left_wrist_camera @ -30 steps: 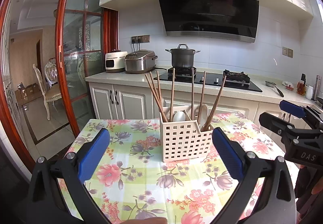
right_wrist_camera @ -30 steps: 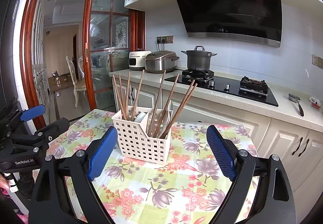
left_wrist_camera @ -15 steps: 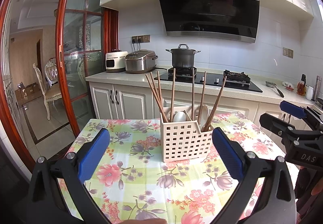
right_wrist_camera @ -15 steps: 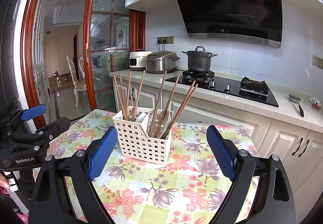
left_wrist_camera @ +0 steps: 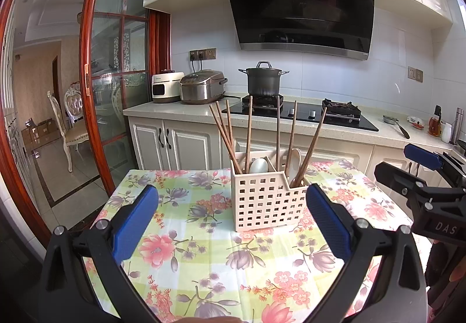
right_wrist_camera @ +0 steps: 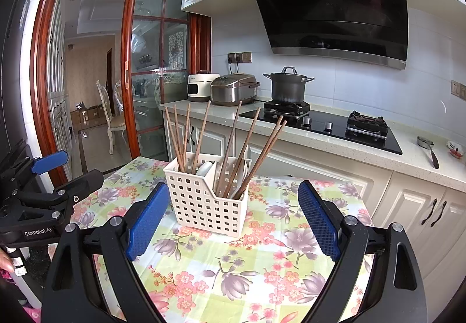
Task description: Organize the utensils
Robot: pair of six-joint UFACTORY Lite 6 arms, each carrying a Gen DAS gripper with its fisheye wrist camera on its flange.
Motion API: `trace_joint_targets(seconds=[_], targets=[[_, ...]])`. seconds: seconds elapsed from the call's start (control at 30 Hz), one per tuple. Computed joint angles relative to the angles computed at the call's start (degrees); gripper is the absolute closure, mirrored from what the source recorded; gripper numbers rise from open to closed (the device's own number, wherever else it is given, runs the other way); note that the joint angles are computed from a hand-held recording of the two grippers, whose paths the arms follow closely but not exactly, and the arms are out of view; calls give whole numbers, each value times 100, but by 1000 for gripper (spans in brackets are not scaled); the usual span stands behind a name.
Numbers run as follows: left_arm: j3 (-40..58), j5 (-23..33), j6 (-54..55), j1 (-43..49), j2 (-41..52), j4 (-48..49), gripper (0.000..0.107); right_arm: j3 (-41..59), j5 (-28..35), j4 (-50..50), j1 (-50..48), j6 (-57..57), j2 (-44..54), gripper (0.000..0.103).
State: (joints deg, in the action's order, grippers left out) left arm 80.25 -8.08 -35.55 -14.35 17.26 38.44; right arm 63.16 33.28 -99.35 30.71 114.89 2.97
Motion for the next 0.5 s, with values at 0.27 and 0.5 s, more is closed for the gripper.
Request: trace_joint_targets(seconds=[0.27,0.5], targets=[[9,-10,-92,5,2,106,9,-4,-4,-16,10,17,10,19],[-76,-46,309,-13,-14,-307,9,-9,14,-28,17,33,11,19]])
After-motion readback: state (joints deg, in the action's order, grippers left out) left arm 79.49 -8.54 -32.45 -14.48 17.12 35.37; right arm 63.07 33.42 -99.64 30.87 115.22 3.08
